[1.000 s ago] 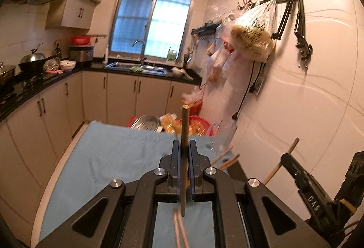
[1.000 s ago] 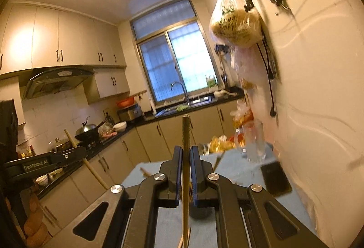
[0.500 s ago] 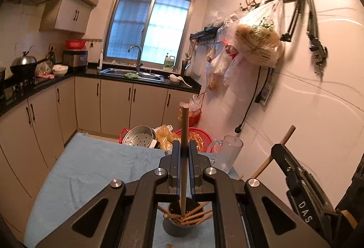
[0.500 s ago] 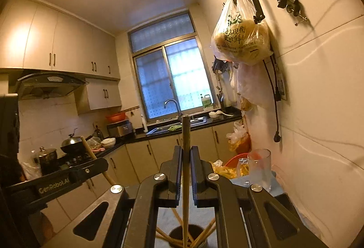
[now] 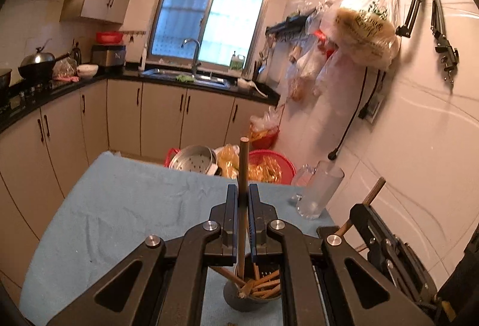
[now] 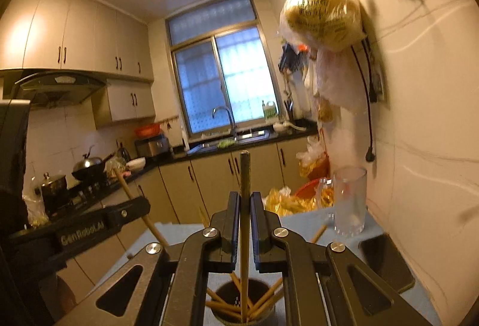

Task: Organize utensils
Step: 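Open both tools to drop the chopsticks into the holder, then withdraw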

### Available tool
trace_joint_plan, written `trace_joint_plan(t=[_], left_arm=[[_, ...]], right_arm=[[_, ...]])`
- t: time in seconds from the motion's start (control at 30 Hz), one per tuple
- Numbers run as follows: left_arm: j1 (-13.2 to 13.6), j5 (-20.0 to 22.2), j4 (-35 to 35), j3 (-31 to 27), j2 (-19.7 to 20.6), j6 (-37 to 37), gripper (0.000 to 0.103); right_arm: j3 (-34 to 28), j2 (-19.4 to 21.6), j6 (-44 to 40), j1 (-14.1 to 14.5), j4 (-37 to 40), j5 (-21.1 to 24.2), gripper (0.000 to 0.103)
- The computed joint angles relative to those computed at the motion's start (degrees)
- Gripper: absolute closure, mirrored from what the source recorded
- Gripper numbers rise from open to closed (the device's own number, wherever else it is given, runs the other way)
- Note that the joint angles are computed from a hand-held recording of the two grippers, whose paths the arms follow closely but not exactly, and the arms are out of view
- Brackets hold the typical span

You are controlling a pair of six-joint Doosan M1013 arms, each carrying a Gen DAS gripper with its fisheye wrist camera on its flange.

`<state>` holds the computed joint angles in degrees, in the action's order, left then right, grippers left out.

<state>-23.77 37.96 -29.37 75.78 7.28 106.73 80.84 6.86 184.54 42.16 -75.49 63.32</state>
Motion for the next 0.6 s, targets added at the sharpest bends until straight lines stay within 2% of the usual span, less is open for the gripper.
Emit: trace_joint_plan(t=[0.17, 0.37, 0.4, 0.43, 0.5, 0.6], left_arm=[[0.01, 1.88, 0.88, -0.17, 0.32, -0.04, 0.097], [0.76, 4.1, -0.42, -0.69, -0.14, 0.08, 0.092], [1.0, 4.08, -0.89, -0.51, -0.44, 0.44, 0.085], [1.44, 4.05, -0.92, -0.17, -1.14, 0.34, 0.071], [2.22, 4.22, 0.22, 0.68, -2.52, -0.87, 0.057], [3.53, 6.25, 3.1, 2.03, -4.59, -3.45, 0.055]], right_arm=[[1.24, -0.73, 0.75, -0.58, 2.82, -2.48, 0.091], [1.12, -1.49, -0.29, -0.53, 4.99, -2.63, 0.089], [1.22, -1.86, -0.06, -0.31, 5.07, -2.7, 0.087], [1.44, -2.42, 0.43, 0.22, 4.67, -2.57, 0.084], [1.43, -3.09, 0.65, 1.28, 4.46, -1.6, 0.078], [2.37, -5.07, 1.74, 3.49, 5.08, -2.12, 0.069]])
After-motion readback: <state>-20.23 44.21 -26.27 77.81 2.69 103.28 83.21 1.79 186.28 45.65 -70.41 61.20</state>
